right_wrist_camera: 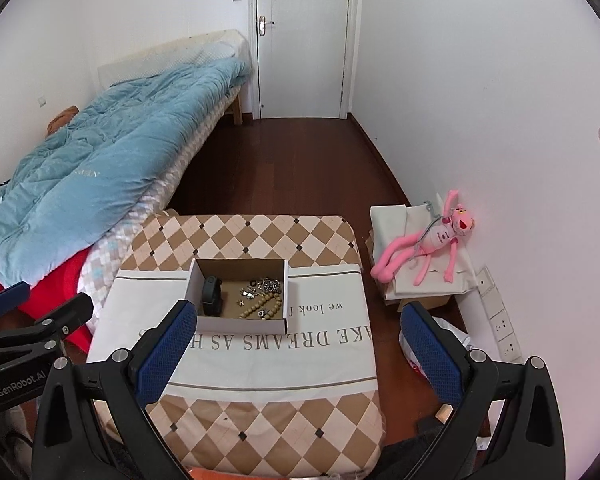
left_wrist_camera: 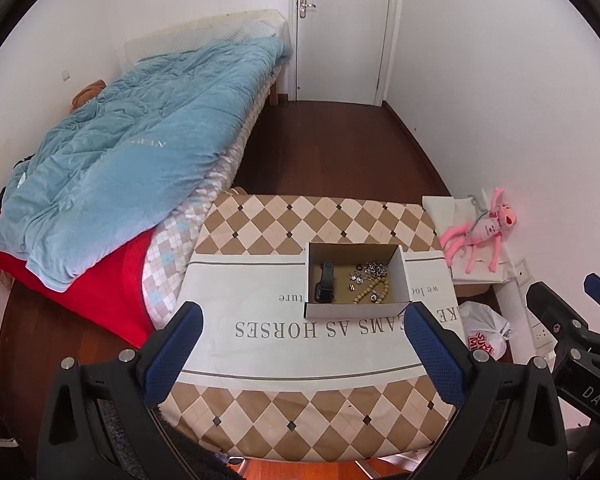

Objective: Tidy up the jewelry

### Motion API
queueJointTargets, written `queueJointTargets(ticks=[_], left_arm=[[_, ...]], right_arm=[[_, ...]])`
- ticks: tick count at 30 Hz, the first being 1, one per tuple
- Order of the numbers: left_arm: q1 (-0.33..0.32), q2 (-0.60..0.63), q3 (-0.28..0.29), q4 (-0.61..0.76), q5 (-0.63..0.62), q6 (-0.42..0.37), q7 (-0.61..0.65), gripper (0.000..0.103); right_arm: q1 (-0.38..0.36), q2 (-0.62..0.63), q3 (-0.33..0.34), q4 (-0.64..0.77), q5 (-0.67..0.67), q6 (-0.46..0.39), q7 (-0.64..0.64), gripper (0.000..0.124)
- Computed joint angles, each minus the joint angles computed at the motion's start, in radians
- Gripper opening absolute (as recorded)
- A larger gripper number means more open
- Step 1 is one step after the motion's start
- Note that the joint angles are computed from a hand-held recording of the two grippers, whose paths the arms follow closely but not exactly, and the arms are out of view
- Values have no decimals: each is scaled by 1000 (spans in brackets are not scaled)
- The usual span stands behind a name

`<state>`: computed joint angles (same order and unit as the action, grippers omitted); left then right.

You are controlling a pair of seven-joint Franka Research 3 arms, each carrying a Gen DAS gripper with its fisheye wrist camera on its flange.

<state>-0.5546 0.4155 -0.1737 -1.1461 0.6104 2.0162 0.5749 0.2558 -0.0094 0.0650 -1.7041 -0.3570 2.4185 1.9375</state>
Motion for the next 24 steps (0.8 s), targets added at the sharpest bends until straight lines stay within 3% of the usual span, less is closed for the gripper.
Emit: queueJointTargets(ticks=[14,24], left_arm=[[-16,-29,-18,14,-4,-72,4,103],[-29,43,-4,117,-39,-118,31,103]], right_arm=[[-22,-89,27,-42,20,-19,-4,103],[-31,-69,22,-20,41,-46,-21,103]])
